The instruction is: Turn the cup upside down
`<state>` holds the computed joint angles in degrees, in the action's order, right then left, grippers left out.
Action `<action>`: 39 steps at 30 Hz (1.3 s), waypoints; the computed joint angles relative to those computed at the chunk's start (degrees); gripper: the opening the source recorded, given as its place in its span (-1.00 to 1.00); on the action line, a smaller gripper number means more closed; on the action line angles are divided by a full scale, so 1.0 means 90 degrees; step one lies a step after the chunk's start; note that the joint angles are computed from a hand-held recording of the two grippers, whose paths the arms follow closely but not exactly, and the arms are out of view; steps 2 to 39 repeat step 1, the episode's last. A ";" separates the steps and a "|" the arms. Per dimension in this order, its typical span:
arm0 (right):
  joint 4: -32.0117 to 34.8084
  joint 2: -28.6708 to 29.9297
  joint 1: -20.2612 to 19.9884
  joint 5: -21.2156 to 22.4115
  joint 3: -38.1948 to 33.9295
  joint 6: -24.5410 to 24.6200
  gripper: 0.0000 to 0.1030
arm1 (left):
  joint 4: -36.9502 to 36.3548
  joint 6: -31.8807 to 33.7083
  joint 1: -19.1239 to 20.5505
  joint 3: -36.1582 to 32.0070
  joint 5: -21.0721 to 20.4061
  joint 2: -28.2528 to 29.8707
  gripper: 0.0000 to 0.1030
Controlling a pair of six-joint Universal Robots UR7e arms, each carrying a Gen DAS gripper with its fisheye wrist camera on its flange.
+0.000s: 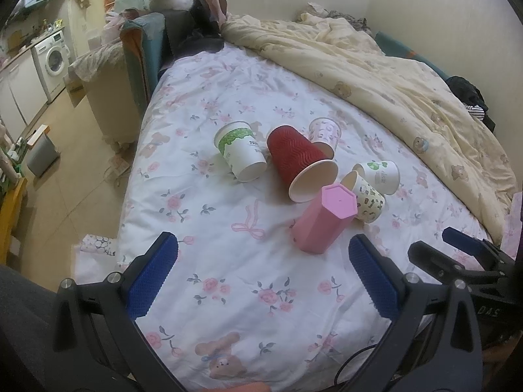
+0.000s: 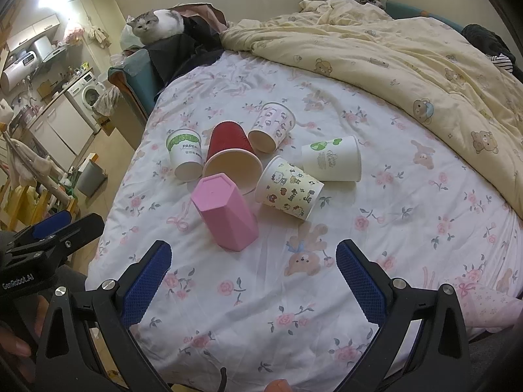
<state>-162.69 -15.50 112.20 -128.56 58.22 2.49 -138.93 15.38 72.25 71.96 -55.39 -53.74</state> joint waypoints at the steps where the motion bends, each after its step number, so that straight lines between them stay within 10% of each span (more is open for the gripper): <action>1: 0.0003 0.0000 0.0000 -0.0004 0.0002 0.0003 1.00 | 0.0015 -0.0018 0.0000 -0.0003 0.0024 0.0004 1.00; 39: 0.0003 0.0000 0.0000 -0.0004 0.0002 0.0003 1.00 | 0.0015 -0.0018 0.0000 -0.0003 0.0024 0.0004 1.00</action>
